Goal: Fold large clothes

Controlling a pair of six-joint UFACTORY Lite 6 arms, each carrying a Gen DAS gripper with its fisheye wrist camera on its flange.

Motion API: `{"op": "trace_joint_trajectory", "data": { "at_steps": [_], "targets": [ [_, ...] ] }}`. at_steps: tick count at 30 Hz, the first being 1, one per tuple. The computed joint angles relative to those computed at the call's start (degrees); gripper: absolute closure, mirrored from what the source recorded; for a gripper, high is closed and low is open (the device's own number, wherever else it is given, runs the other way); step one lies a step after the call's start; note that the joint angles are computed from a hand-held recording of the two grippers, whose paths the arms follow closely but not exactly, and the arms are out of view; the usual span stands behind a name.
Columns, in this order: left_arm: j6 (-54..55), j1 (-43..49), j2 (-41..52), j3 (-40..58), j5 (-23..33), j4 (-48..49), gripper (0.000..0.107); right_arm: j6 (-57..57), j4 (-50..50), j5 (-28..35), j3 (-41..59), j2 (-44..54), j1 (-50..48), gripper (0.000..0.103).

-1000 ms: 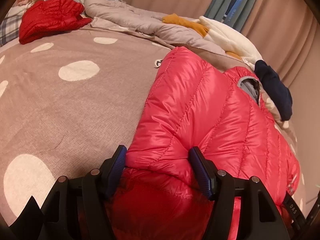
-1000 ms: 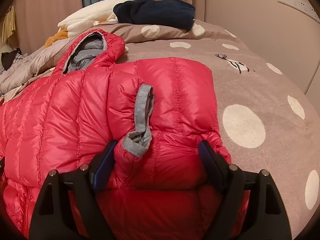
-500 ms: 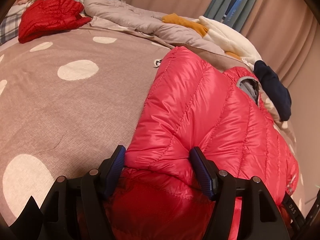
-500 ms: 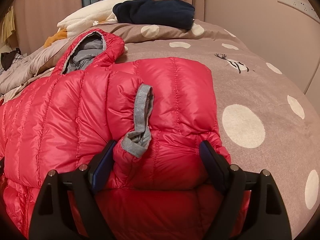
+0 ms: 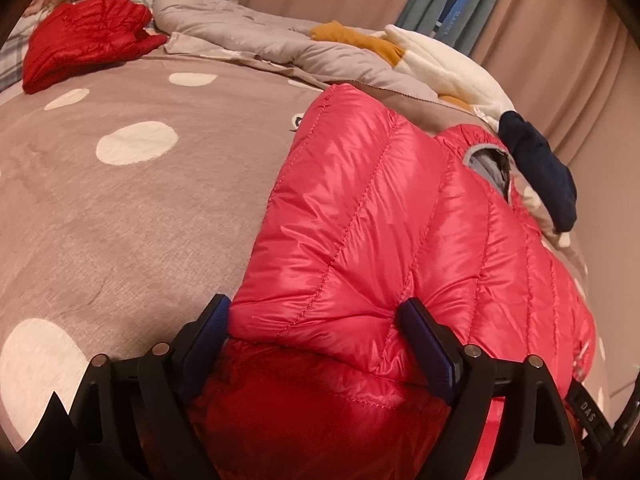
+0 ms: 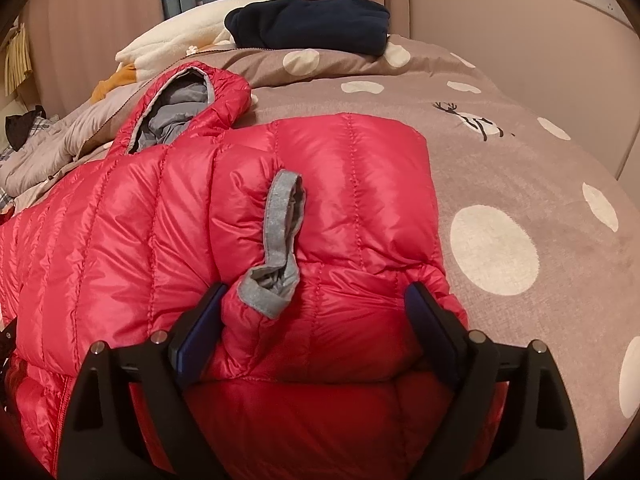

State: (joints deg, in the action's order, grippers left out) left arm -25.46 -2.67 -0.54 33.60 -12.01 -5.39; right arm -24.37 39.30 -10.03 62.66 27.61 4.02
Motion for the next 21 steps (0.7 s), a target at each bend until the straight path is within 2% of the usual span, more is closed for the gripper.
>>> {"op": "trace_joint_trajectory", "data": {
  "at_steps": [16,21],
  "targets": [
    [3.20,-0.43,0.19,0.43,0.50,-3.22,0.021,-5.17,5.08,0.05,0.56,0.27,0.27,0.013],
    [-0.28,-0.13,-0.77,-0.26,0.31,-0.05,0.021,-0.14,0.17,0.28,0.13,-0.14,-0.06,0.012]
  ]
}}
